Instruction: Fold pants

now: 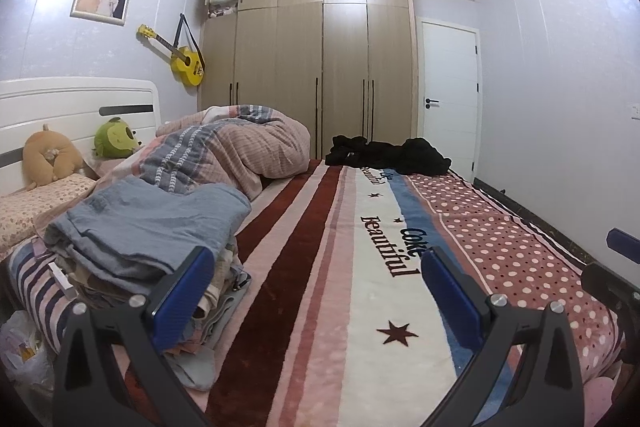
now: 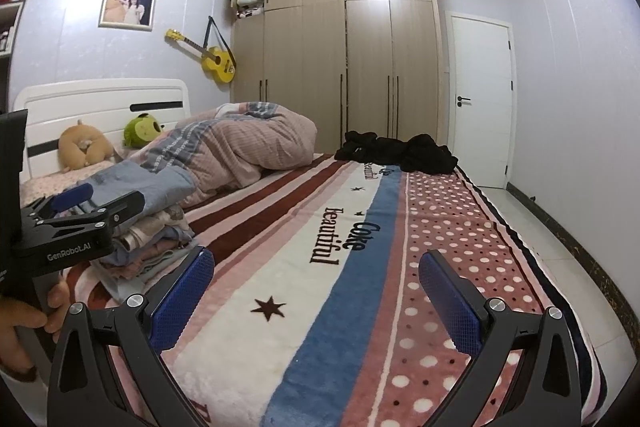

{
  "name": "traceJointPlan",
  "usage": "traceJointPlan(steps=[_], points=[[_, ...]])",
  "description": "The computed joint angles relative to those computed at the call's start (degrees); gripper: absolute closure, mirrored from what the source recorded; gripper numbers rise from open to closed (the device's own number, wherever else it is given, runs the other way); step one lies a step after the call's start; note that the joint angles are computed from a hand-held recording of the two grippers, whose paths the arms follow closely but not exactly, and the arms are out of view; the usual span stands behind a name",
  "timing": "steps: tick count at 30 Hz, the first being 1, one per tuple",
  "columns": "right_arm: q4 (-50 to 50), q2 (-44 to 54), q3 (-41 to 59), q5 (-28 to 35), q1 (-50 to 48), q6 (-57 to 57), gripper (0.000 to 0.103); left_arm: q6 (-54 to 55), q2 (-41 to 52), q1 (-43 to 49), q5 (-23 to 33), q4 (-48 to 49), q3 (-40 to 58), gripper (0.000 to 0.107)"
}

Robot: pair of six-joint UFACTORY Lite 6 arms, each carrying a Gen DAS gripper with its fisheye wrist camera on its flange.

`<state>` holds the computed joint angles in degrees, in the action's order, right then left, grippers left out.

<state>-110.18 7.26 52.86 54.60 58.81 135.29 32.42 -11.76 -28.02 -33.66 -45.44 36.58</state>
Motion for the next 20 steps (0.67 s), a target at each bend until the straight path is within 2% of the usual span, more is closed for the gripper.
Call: traceJointPlan(steps=[20], points=[[-0.06, -0.05, -0.18, -0.09, -0.14, 0.27, 0.001, -0.73, -0.24, -0.51, -0.20, 0.86, -0.54, 0.005]])
